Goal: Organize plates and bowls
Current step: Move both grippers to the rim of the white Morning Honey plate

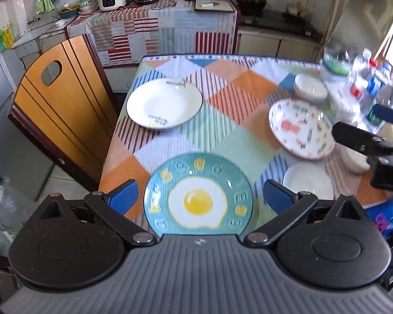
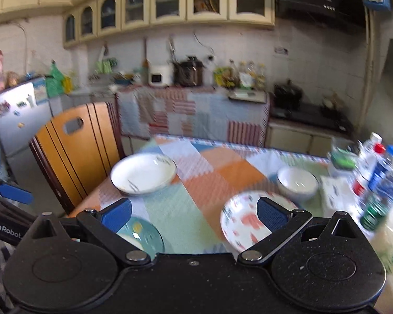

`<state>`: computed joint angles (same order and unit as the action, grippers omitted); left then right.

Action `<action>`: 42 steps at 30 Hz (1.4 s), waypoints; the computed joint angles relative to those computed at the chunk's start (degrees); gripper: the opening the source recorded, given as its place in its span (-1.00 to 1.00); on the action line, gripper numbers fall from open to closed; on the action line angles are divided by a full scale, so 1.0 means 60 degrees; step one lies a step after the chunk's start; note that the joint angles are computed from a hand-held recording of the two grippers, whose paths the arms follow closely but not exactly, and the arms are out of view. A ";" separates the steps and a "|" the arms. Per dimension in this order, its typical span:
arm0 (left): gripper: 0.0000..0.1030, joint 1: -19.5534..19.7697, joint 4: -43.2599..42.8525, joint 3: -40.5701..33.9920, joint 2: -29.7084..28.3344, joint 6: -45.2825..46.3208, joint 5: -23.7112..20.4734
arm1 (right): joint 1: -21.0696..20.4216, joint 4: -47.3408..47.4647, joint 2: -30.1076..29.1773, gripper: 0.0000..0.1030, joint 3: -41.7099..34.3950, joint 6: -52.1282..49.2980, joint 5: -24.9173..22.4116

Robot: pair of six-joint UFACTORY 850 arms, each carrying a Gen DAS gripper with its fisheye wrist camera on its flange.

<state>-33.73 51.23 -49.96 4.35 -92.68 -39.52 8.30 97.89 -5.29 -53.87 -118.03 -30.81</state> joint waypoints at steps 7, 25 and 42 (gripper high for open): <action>0.96 0.1308 0.0405 0.0006 0.0074 0.0661 0.0391 | 0.0444 -0.1488 -0.1342 1.00 -0.1766 0.2037 -0.0576; 0.94 0.4201 0.4521 -0.0108 -0.2553 -0.2397 0.3333 | 0.1255 -0.3798 -0.5782 0.84 -0.5721 0.7390 -0.1404; 0.71 0.5185 0.6635 -0.1288 -0.4799 -0.4873 0.3678 | 0.1953 -0.5591 -0.8691 0.63 -0.9070 1.1369 -0.1876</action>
